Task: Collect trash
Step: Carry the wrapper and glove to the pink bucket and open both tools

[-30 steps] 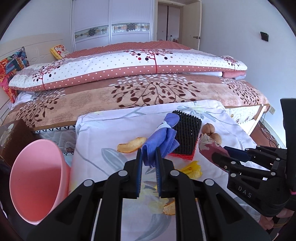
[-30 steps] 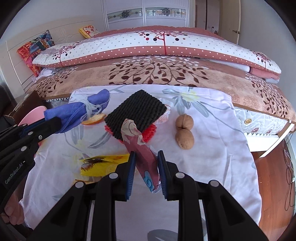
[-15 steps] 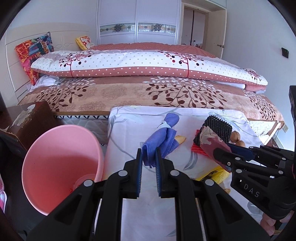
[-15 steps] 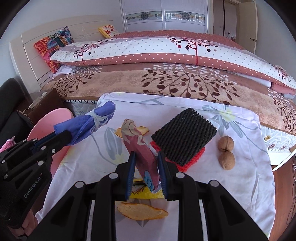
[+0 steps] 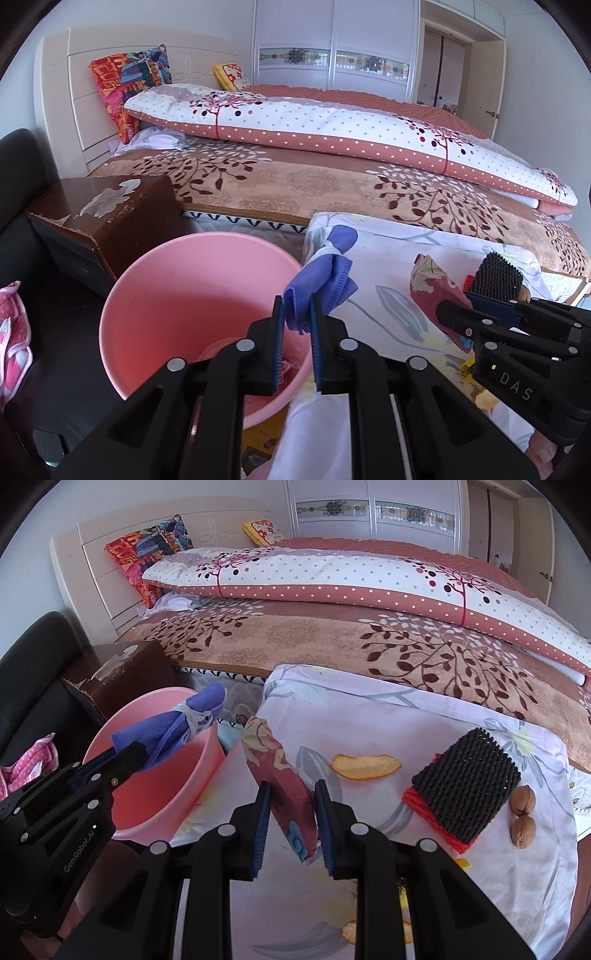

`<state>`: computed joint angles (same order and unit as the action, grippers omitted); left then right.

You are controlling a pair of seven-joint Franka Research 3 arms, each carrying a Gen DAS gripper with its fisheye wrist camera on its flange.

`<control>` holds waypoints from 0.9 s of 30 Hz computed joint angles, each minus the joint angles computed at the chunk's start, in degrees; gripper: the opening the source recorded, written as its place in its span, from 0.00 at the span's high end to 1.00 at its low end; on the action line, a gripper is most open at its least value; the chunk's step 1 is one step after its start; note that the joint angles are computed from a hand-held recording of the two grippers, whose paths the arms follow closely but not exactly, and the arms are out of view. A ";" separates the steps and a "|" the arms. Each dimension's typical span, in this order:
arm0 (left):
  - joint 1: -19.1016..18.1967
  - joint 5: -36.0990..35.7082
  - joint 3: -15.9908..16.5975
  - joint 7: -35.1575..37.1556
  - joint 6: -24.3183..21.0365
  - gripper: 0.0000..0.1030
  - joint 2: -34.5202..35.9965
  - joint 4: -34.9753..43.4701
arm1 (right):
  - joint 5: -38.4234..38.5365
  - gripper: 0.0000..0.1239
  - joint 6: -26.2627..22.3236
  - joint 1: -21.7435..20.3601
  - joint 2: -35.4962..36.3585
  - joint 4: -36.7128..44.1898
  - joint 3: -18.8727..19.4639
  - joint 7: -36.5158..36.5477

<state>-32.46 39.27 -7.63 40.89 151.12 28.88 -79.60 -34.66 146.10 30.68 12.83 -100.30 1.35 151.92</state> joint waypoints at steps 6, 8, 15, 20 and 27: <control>1.13 1.30 1.19 -3.46 -0.43 0.88 -2.01 -3.00 | 2.62 0.81 -0.33 1.31 4.91 6.78 0.06 -4.08; 1.69 1.64 1.21 -4.26 -0.70 0.88 -2.39 -3.70 | 3.54 0.81 -0.64 2.11 6.58 9.14 -0.28 -5.49; 3.69 1.73 0.88 -5.94 -1.59 0.88 -3.17 -5.65 | 7.73 0.81 -1.39 4.63 12.43 16.71 -1.62 -10.13; 4.87 1.26 0.73 -6.47 -2.27 0.88 -3.36 -6.58 | 11.77 0.81 -2.74 5.78 17.12 23.14 -2.26 -14.06; 6.51 -0.15 0.47 -6.76 -3.14 0.88 -3.37 -7.84 | 16.50 0.81 -5.32 6.82 22.82 31.12 -3.15 -18.49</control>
